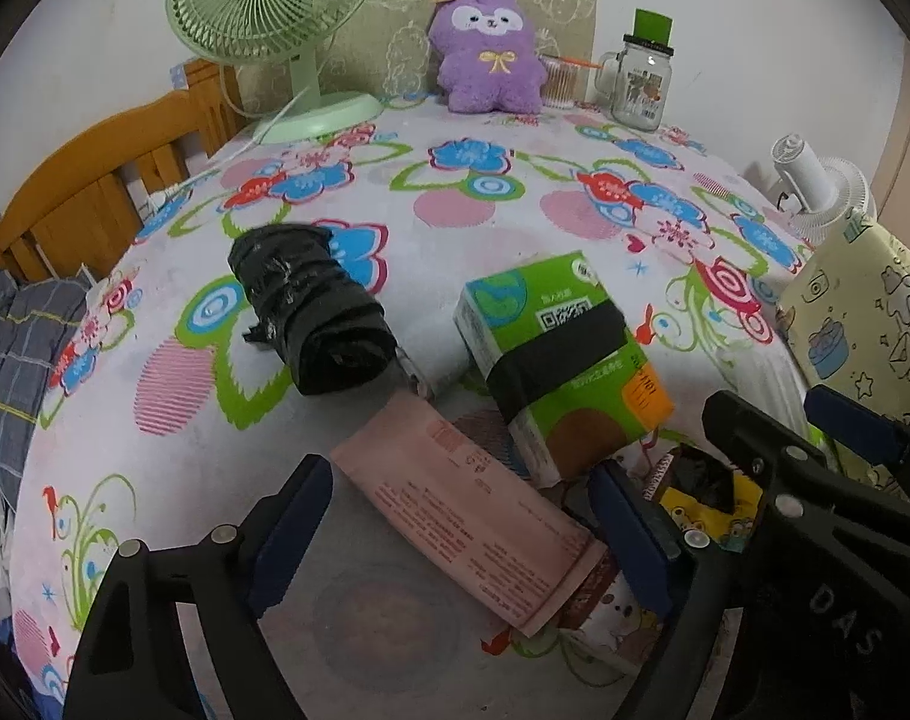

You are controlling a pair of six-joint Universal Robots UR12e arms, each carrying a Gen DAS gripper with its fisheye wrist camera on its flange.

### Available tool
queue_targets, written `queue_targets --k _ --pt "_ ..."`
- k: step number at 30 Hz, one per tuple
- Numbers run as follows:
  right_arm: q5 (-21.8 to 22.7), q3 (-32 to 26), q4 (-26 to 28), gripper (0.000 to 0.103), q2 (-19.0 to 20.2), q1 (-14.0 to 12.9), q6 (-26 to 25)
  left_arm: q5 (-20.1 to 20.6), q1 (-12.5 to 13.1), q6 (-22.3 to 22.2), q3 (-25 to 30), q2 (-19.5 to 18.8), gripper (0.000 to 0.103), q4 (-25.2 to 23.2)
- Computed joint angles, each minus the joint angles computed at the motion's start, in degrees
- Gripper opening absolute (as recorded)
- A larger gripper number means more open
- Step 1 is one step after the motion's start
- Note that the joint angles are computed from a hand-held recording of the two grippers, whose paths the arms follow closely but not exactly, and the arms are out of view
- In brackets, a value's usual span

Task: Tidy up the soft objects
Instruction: 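Grasp the pink paper packet with the left tool while the right tool grasps the clear plastic tubes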

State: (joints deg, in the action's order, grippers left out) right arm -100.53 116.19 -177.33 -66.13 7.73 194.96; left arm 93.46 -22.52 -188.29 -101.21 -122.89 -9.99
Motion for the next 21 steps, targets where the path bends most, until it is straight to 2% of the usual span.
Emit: queue_targets --k 4,6,10,13,14,15,17,19,21 --pt "-0.1 -0.3 1.1 0.067 0.5 -0.2 0.5 1.4 -0.4 -0.3 0.1 -0.2 0.086 0.1" --pt "-0.4 -0.3 0.6 0.057 0.6 -0.1 0.2 2.0 -0.6 -0.5 0.0 -0.2 0.086 0.3" --pt "0.5 -0.3 0.8 0.051 0.7 -0.3 -0.3 2.8 -0.8 -1.2 -0.2 -0.1 0.086 0.4" --pt "0.2 -0.3 0.7 0.035 0.7 -0.2 -1.2 3.3 -1.0 -1.6 -0.3 0.0 0.086 0.3" --pt "0.2 -0.3 0.6 0.025 0.7 -0.2 -1.7 3.1 -0.9 -1.8 -0.4 0.0 0.084 0.3" --pt "0.7 -0.2 0.5 0.022 0.7 -0.3 -2.2 2.5 -0.8 -2.0 -0.6 0.1 0.080 0.4" --pt "1.2 -0.1 0.2 0.021 0.6 -0.3 -2.8 1.9 -0.8 -1.7 -0.8 0.3 0.075 0.8" --pt "1.3 0.0 -0.3 0.015 0.6 -0.2 -3.7 1.7 -0.8 -1.6 -1.1 0.4 0.070 1.4" --pt "1.9 0.0 -0.3 0.013 0.5 -0.2 -4.2 1.4 -0.8 -1.2 -1.6 0.4 0.057 2.7"
